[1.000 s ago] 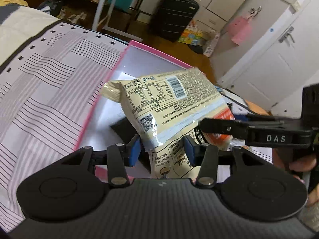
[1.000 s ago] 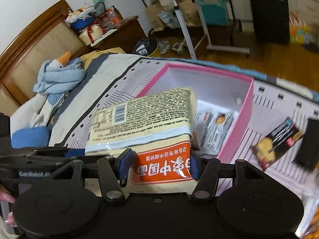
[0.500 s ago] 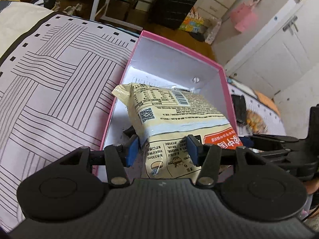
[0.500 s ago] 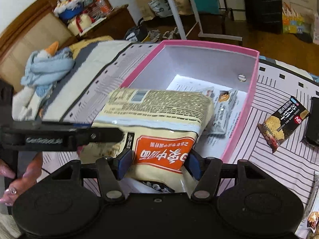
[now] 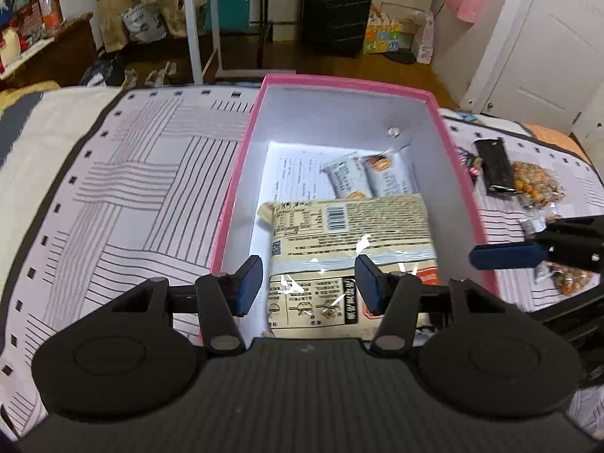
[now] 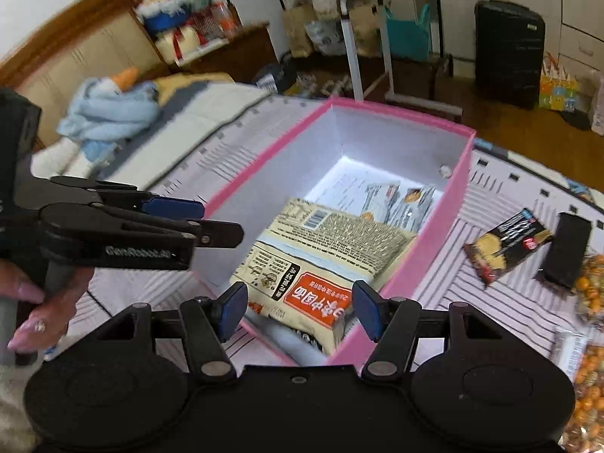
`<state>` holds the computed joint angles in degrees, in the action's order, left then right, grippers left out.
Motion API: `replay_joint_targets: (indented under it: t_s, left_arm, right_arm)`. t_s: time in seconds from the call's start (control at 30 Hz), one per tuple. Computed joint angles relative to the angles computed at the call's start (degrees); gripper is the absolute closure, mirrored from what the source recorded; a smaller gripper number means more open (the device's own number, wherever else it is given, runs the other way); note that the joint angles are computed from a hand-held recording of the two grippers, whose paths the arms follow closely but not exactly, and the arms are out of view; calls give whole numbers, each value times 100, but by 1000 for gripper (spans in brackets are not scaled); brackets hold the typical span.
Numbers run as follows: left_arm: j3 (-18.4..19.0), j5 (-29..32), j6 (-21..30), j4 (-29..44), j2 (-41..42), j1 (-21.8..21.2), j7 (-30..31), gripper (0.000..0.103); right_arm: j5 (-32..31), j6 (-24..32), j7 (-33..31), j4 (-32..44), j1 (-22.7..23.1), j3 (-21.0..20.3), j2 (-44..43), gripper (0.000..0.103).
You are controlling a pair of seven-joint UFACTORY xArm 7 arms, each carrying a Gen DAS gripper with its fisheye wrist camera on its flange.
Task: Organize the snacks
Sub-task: 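Carry the cream bag into the pink box and open the right gripper, then move both tools back toward the remaining nut bags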
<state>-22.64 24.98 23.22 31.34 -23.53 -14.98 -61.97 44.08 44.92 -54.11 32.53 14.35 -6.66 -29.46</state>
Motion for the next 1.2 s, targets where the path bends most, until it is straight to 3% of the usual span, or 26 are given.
replay_joint_targets:
  t_s: [0.17, 0.33, 0.43, 0.53, 0.67, 0.9, 1.1, 1.2]
  left_arm:
    - [47, -309, 305, 27, -636, -351, 353, 50]
    - [-166, -539, 711, 264, -1091, -544, 577, 46]
    - [-328, -599, 723, 498, -1075, -561, 615, 38]
    - [-487, -619, 594, 791, -798, -558, 605, 38]
    - [-691, -526, 367, 1168, -208, -580, 497, 36]
    - [-712, -26, -136, 1928, 1233, -833, 137, 33]
    - [-459, 502, -642, 2779, 2861, -1219, -514, 34]
    - [-193, 556, -845, 3331, 3742, -1534, -664, 36]
  right_arm:
    - [-271, 878, -294, -11, -414, -548, -734, 36]
    - [-731, 1134, -745, -126, -792, -811, -1522, 33]
    - [-986, 1366, -721, -71, -1037, -1048, -1650, 26]
    - [-1461, 1603, -607, -81, -1432, -1114, -1610, 26]
    - [-1852, 1268, -760, -324, -1817, -1148, -1832, 24]
    - [-1930, 856, -929, -306, -2006, -1438, -1441, 15]
    - [-1794, -117, -1633, -542, -1950, -1524, -642, 11]
    - [-1652, -1023, -1765, -716, -1950, -1304, -80, 7]
